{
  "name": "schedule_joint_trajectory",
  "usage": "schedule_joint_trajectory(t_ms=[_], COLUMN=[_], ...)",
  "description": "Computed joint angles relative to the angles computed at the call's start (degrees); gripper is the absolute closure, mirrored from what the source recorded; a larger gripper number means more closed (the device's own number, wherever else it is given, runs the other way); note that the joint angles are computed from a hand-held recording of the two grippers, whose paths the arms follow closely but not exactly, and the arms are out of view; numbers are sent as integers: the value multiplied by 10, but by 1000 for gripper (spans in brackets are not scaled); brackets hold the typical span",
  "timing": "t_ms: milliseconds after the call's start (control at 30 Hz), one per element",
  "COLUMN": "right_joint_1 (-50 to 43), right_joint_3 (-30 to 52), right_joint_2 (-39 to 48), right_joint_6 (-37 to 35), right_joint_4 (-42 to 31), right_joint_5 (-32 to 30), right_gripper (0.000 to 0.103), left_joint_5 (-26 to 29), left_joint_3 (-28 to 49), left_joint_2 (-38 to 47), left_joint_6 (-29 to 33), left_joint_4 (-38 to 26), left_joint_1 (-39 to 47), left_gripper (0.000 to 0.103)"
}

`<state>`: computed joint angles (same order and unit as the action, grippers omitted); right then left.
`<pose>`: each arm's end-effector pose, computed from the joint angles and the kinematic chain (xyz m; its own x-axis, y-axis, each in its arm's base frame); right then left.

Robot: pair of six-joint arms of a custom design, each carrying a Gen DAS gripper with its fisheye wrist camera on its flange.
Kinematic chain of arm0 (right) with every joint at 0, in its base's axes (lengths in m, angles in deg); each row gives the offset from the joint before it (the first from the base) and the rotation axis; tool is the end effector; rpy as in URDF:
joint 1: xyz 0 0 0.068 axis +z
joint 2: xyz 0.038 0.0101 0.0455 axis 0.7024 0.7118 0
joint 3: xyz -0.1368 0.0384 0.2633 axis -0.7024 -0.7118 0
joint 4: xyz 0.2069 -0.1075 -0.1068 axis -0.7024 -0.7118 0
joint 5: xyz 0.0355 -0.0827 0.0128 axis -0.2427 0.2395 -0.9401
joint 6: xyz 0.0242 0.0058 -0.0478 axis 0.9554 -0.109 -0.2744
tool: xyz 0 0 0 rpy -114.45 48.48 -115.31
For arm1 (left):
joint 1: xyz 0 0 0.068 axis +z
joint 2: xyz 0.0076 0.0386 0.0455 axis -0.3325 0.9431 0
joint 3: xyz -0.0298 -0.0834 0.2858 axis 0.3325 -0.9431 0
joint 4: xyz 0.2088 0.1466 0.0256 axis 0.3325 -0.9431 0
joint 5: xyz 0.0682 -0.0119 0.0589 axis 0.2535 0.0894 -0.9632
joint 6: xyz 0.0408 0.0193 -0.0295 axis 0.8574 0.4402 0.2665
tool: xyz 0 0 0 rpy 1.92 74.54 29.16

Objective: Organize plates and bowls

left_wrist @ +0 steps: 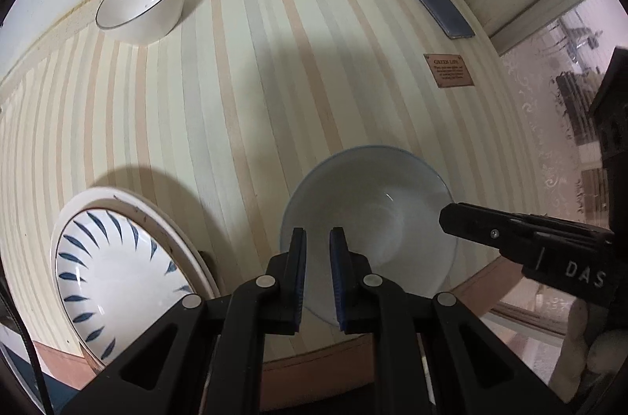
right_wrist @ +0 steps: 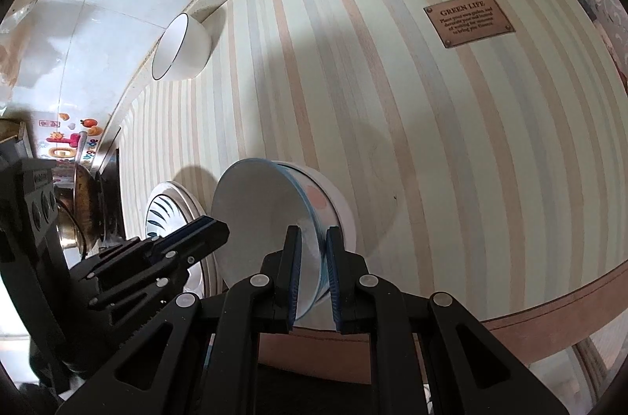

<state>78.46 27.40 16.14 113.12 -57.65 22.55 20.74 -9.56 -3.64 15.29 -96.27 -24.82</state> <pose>0.2084 0.1500 0.2403 -0.9043 0.4268 0.0060 0.3820 0.8030 0.4575 0.1980 -0.0269 0.2869 -0.9134 0.3868 -0.1268 0.4055 0.8920 -0.1999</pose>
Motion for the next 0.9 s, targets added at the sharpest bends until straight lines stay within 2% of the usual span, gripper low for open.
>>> schedule_joint_trajectory(t_ms=[100,167,233,267,300,367,500,633,767,867,900], right_joint_1=[-19,-37,-54,-64,-70,-82,-96,-101,-102,-101,-101], right_joint_3=[12,36,60,79,97,146,266,437,637,839,879], right_joint_2=[-9,-17,-23,-17,-8,30,152,310,472,610,638], right_joint_6=[-5,-13,-19,-27,-35,-57,-97,-132,-146,-156,-157], right_joint_4=[-22,-47,-54,-55,-58,-55,-37,-49,-104,-196,-214], right_joint_5=[-14,-19,-21,-24,-26,-31,-39,-33,-39,-48,-54], right_gripper=[88,88,84,77,66,54,53,53,53,53,53], left_joint_5=[13,23,39,41,39,28,6,7,24,35,36], left_joint_3=[52,101,167,197,223,284,408,544,648,672,681], left_joint_2=[11,34,77,100,122,179,312,452,556,589,602], left_joint_6=[23,37,43,39,35,19,-22,-60,-83,-84,-81], left_joint_4=[-28,-44,-53,-50,-45,-34,-10,-44,-77,-79,-82], left_joint_1=[43,83,132,150,161,182,206,209,206,201,199], left_gripper=[92,86,84,84,83,83,83,83,83,83,83])
